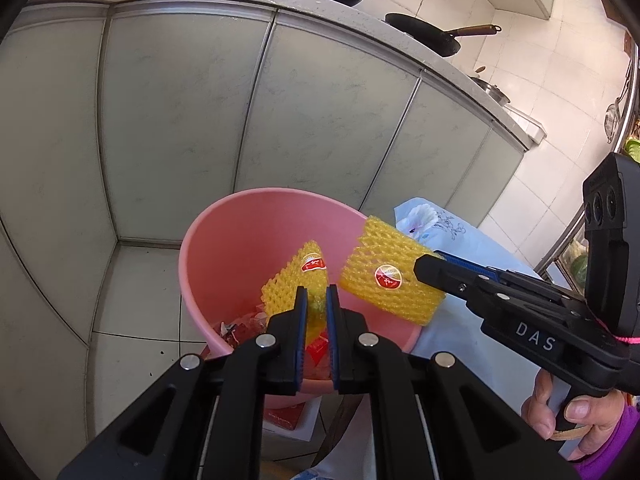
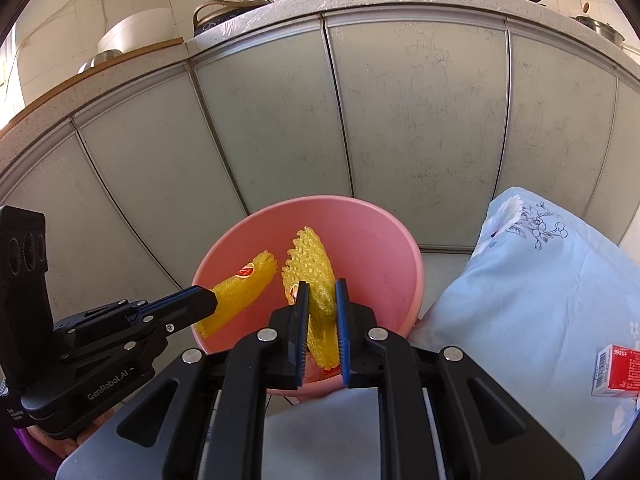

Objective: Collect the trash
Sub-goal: 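Open both tools to drop the yellow nets into the bin, then move both tools back over the table toward the red box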

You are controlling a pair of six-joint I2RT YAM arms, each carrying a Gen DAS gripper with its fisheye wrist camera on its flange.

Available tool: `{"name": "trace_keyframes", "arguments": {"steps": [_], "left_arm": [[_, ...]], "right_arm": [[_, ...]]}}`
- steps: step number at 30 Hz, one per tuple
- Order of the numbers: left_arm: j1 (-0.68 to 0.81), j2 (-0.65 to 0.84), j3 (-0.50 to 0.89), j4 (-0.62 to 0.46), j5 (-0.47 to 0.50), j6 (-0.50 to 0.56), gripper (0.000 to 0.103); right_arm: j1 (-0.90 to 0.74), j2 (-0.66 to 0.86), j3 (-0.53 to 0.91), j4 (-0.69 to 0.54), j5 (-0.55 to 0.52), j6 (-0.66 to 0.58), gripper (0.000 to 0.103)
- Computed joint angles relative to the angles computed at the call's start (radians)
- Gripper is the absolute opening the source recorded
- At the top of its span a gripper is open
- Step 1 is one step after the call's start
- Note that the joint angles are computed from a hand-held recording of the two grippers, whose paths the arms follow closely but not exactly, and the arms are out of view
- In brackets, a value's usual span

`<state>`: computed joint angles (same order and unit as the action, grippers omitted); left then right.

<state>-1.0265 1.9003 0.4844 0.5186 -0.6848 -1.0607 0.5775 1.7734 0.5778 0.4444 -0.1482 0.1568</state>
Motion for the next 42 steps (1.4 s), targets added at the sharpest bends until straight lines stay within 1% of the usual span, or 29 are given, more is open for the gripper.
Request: {"name": "trace_keyframes", "arguments": {"steps": [4, 6, 8, 9, 10, 11, 12, 15, 16, 22, 28, 31, 35, 42], "left_arm": [[0.006, 0.007, -0.007, 0.014, 0.001, -0.013, 0.012], [0.007, 0.006, -0.003, -0.001, -0.004, -0.024, 0.018], [0.008, 0.005, -0.001, -0.013, -0.011, -0.039, 0.029], [0.008, 0.004, -0.001, -0.021, -0.015, -0.048, 0.032], [0.008, 0.002, -0.003, -0.026, -0.016, -0.058, 0.039], [0.011, 0.0, -0.006, -0.027, -0.012, -0.063, 0.044], [0.013, -0.003, -0.01, -0.026, -0.008, -0.07, 0.045], [0.009, -0.012, -0.016, -0.03, -0.012, -0.078, 0.046], [0.002, -0.016, -0.016, -0.037, -0.019, -0.082, 0.047], [-0.036, -0.056, -0.013, -0.087, -0.055, -0.091, 0.049], [-0.078, -0.094, 0.009, -0.162, -0.089, -0.103, 0.057], [-0.1, -0.105, 0.026, -0.199, -0.101, -0.11, 0.058], [-0.125, -0.113, 0.053, -0.245, -0.108, -0.107, 0.064], [-0.162, -0.115, 0.115, -0.312, -0.114, -0.083, 0.065]], "right_arm": [[-0.011, 0.039, 0.023, 0.004, -0.013, 0.022, 0.013], [-0.02, 0.058, 0.028, 0.016, -0.026, 0.029, 0.013], [-0.029, 0.065, 0.024, 0.035, -0.029, 0.036, 0.014], [-0.032, 0.067, 0.023, 0.04, -0.03, 0.038, 0.016], [-0.033, 0.068, 0.022, 0.045, -0.029, 0.041, 0.018], [-0.034, 0.067, 0.02, 0.05, -0.029, 0.042, 0.024], [-0.036, 0.063, 0.015, 0.057, -0.03, 0.043, 0.029], [-0.035, 0.05, 0.007, 0.059, -0.026, 0.039, 0.036], [-0.034, 0.045, 0.003, 0.061, -0.026, 0.034, 0.037], [-0.034, -0.016, -0.05, 0.069, -0.007, 0.027, 0.038], [-0.044, -0.1, -0.125, 0.054, -0.001, 0.014, 0.038], [-0.048, -0.149, -0.163, 0.036, 0.002, 0.009, 0.038], [-0.074, -0.216, -0.212, 0.009, -0.025, 0.024, 0.038], [-0.172, -0.352, -0.328, -0.03, -0.055, -0.001, 0.038]]}}
